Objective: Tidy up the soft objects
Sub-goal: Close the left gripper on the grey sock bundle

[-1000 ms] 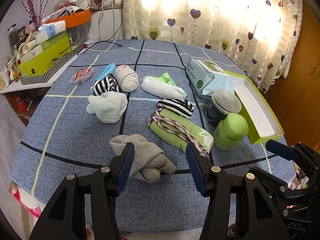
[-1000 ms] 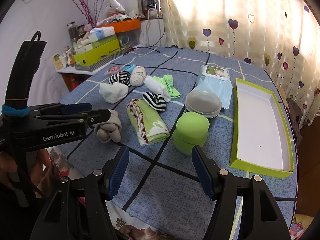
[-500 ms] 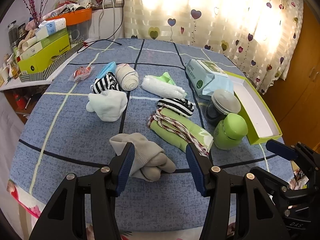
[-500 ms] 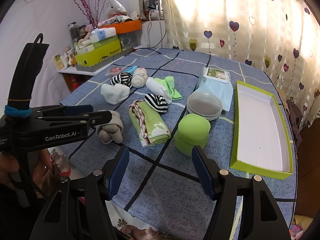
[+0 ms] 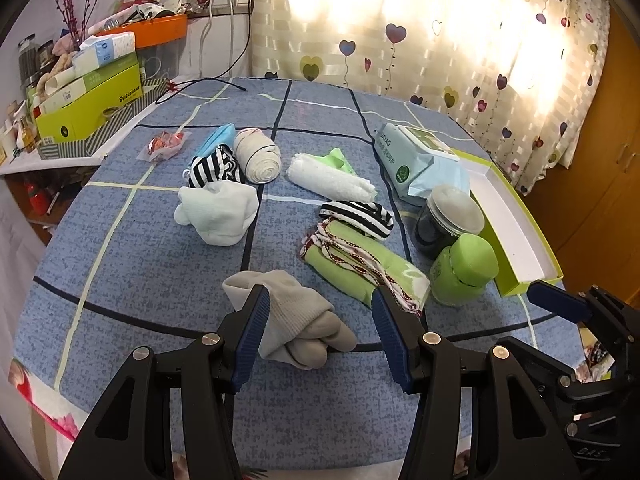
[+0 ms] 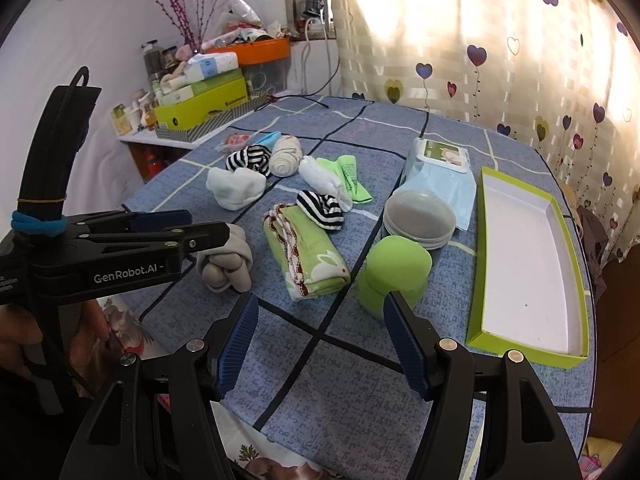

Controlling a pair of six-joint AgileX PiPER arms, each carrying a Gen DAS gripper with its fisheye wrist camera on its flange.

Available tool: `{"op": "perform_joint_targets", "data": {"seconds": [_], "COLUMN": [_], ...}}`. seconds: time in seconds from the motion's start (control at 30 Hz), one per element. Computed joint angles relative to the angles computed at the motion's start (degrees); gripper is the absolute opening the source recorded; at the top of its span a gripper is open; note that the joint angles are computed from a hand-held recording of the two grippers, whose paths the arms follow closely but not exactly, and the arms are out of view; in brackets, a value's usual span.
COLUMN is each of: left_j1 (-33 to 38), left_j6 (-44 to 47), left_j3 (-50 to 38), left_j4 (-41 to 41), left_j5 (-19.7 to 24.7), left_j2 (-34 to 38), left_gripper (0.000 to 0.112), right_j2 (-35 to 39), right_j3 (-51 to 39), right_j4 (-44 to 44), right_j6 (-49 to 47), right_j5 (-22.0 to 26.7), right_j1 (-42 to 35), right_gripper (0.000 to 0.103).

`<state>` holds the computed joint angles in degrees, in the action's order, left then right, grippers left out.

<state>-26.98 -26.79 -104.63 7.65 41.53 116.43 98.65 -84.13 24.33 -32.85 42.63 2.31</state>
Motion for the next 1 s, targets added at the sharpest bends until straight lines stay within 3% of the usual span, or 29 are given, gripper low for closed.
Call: {"op": "perform_joint_targets", "data": {"seconds": [0.4, 0.5, 1.0], "left_j1": [2.26, 4.11, 4.72], "left_j6": [2.81, 6.85, 2.8], "left_j3": [4.0, 5.9, 1.8], "left_j4": [-3.86, -10.4, -8.52], "left_j5": [-5.03, -6.98, -2.02], "left_j2": [-1.82, -2.26, 3.82], "left_gripper": [0.054, 0.054, 0.054], "right_j2": [2.37, 2.81, 4.0], "right_j3": [-2.53, -2.97, -3.58], "right_j4": [-1.17, -1.13, -0.27], "right_j6": [0.63, 0.55, -0.36], "right_j5": [0.66, 0.8, 1.02], "right_j1": [1.51, 1.71, 1.9], "right_gripper": [0.065, 0.065, 0.065]}}
